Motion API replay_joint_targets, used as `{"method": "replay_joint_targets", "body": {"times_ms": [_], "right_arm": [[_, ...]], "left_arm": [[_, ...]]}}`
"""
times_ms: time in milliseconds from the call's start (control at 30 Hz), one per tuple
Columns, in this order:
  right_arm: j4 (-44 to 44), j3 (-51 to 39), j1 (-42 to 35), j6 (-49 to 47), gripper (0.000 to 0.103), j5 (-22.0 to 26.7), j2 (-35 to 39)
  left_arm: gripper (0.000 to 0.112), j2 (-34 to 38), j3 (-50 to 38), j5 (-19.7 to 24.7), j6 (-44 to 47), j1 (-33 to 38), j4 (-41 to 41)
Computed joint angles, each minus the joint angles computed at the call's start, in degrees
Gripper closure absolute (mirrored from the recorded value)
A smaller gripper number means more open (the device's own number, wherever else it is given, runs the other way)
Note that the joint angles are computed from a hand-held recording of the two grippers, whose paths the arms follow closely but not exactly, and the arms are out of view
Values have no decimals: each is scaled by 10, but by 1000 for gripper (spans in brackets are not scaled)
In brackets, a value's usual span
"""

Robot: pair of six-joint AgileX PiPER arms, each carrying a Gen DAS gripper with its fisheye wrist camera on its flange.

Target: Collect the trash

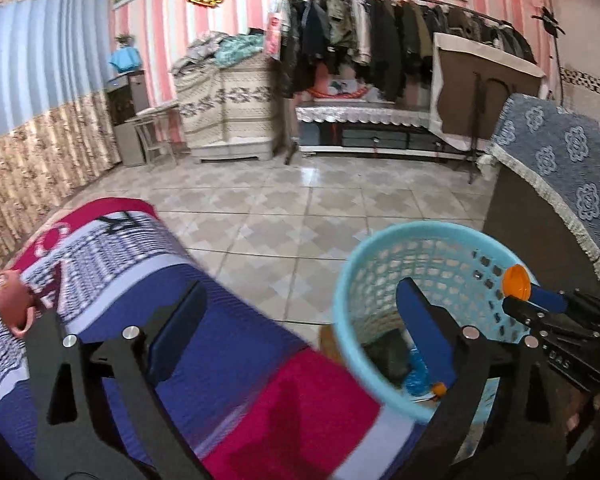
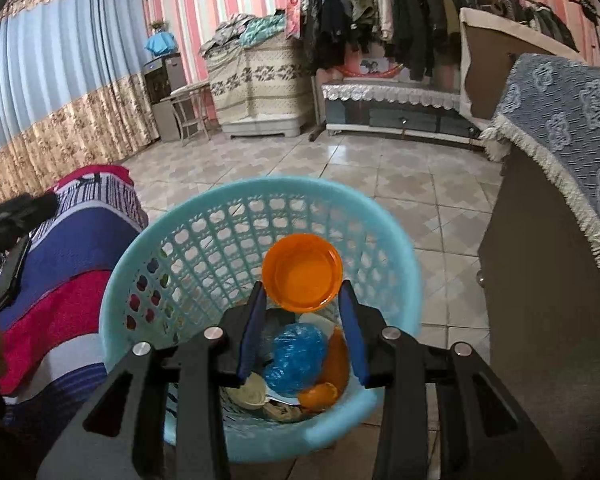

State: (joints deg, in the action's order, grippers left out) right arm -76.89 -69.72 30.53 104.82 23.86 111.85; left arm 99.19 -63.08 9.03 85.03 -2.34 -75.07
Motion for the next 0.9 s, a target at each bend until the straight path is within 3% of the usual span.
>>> {"method": "replay_joint_targets", "body": {"times_ms": [67, 100, 133, 300, 567, 900], "right_arm": [[9, -17, -1, -12, 58, -4, 14], [23, -29, 0, -27, 38, 2, 21], [26, -34, 1, -29, 26, 9, 25], [73, -51, 7, -78, 26, 19, 23], [54, -40, 71, -42, 17, 63, -39], [29, -79, 201, -15, 13, 130, -72]], "left_arm": [[20, -16, 13, 3, 6, 24, -5], [20, -22, 17, 5, -2, 33, 3], [20, -30, 22, 6, -16, 43, 14], [18, -89, 68, 22, 25, 117, -18], [15, -208, 124, 64, -31, 252, 61], [15, -341, 184, 244, 19, 502, 33]]}}
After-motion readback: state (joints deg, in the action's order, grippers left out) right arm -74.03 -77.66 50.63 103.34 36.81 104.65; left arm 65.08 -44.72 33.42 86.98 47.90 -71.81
